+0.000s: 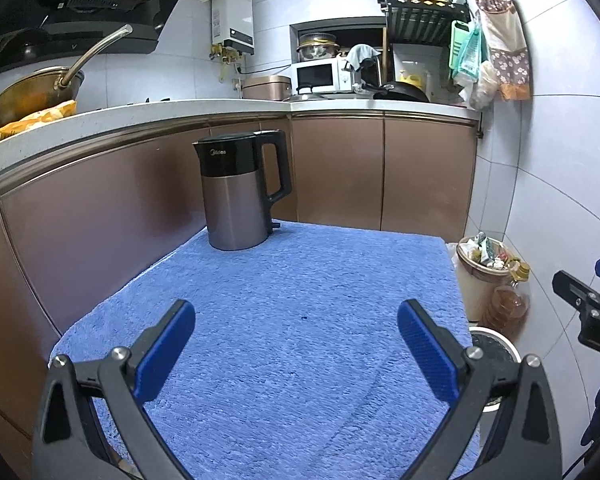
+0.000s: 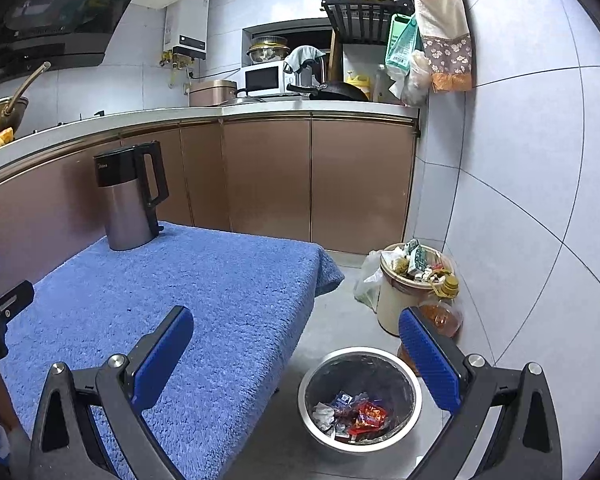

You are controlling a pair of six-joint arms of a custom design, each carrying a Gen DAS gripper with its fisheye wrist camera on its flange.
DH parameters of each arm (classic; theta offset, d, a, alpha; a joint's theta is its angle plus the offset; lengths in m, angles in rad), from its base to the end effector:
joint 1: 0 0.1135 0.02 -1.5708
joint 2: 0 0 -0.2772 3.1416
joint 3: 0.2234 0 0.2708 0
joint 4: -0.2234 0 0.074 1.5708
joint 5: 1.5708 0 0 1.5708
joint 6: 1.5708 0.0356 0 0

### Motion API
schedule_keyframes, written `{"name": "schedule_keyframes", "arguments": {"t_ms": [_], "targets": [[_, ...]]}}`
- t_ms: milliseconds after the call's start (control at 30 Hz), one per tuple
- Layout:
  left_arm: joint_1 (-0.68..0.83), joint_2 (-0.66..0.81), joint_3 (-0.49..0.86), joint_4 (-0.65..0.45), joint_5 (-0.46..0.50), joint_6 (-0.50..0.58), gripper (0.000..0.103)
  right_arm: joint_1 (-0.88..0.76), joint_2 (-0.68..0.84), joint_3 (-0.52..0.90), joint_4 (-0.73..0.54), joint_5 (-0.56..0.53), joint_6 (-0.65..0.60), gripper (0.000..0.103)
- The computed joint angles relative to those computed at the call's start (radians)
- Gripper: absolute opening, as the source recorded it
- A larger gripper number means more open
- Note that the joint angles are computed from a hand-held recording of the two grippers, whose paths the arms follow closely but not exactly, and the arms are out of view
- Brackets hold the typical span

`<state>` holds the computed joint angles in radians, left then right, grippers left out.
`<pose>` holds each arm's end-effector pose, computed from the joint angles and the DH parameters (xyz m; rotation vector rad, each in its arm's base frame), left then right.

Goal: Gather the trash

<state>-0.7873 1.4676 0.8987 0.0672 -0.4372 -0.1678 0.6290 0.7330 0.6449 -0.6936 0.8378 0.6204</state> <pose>0.2502 -0.2298 0.2464 0.3605 1.9925 -0.1502 0.1383 0.0679 0.2666 0.3686 2.0372 -0.2395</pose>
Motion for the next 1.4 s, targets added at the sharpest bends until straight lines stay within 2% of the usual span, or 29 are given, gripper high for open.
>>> {"name": "schedule_keyframes", "arguments": {"t_ms": [267,1400], "targets": [[0.011,0.004,-0.003,0.013,0.002,0.003,0.102,-0.014,0.005,-0.012,0.039,-0.01,-0.024,0.103],[0.008,0.016,-0.001,0.018,-0.013,0.009,0.102,-0.043,-0.019,-0.029,0.05,-0.01,-0.031,0.103]]}}
